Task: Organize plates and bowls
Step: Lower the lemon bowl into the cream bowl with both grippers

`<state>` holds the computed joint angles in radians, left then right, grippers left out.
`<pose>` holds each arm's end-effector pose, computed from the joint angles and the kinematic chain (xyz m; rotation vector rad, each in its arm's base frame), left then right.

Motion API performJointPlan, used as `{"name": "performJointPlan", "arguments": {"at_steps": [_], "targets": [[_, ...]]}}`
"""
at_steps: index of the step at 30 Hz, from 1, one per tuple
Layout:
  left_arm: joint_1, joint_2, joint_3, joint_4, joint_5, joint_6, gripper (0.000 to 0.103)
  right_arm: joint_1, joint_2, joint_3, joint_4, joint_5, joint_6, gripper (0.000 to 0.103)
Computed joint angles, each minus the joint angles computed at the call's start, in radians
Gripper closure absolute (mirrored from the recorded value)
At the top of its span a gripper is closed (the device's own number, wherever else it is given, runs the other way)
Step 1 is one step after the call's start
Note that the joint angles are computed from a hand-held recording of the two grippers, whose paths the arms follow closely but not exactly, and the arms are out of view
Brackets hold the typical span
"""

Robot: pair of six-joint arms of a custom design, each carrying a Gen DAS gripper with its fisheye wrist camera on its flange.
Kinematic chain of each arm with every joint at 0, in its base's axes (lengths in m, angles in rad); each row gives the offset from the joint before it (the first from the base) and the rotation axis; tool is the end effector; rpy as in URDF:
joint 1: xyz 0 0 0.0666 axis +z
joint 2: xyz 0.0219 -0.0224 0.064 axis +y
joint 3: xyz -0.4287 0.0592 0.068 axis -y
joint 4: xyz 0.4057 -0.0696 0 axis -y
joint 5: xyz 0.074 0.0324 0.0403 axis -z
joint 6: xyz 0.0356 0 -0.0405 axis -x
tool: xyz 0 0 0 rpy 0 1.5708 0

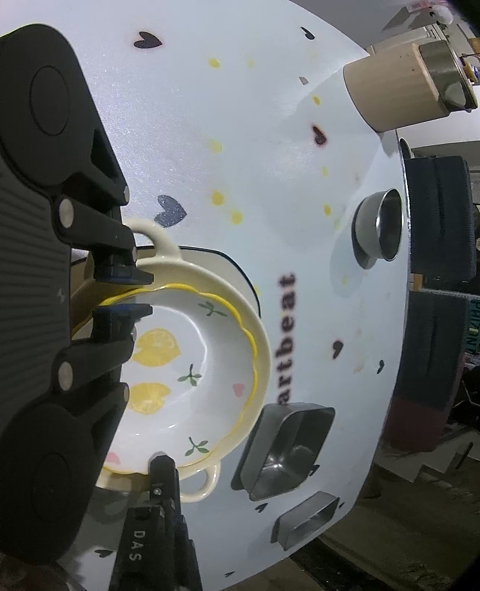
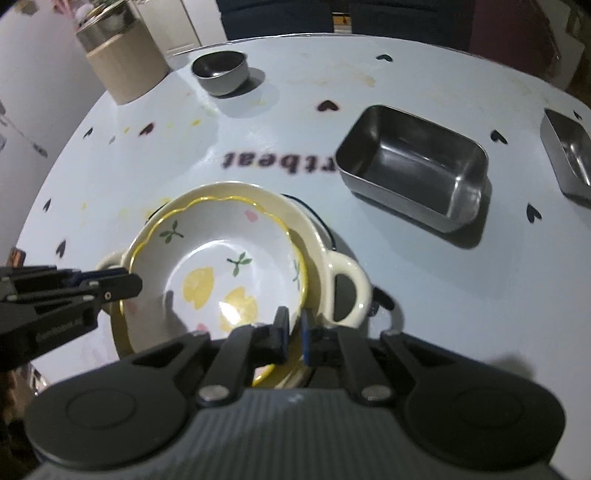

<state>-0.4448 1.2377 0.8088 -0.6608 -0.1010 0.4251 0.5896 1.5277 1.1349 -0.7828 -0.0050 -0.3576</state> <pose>0.3312 -0.1543 0.2922 -0.0068 2.6598 -0.1530 0.4059 0.2713 0.3053 -0.3232 2.7617 0.2601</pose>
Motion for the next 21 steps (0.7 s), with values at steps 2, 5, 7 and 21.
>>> {"name": "performJointPlan", "arguments": {"at_steps": [2, 5, 7, 21], "targets": [[0.001, 0.003, -0.001, -0.003, 0.000, -0.007, 0.091, -0.001, 0.002, 0.000, 0.002, -0.014, -0.004, 0.094], [0.003, 0.002, -0.003, -0.003, -0.003, -0.026, 0.091, -0.007, 0.002, -0.002, -0.001, -0.023, 0.001, 0.094], [0.000, 0.003, -0.002, -0.006, -0.008, -0.029, 0.091, -0.006, 0.002, -0.002, -0.001, -0.019, 0.002, 0.094], [0.007, -0.024, 0.005, -0.003, 0.022, 0.016, 0.062, -0.016, -0.018, -0.013, 0.009, -0.028, 0.007, 0.090]]}}
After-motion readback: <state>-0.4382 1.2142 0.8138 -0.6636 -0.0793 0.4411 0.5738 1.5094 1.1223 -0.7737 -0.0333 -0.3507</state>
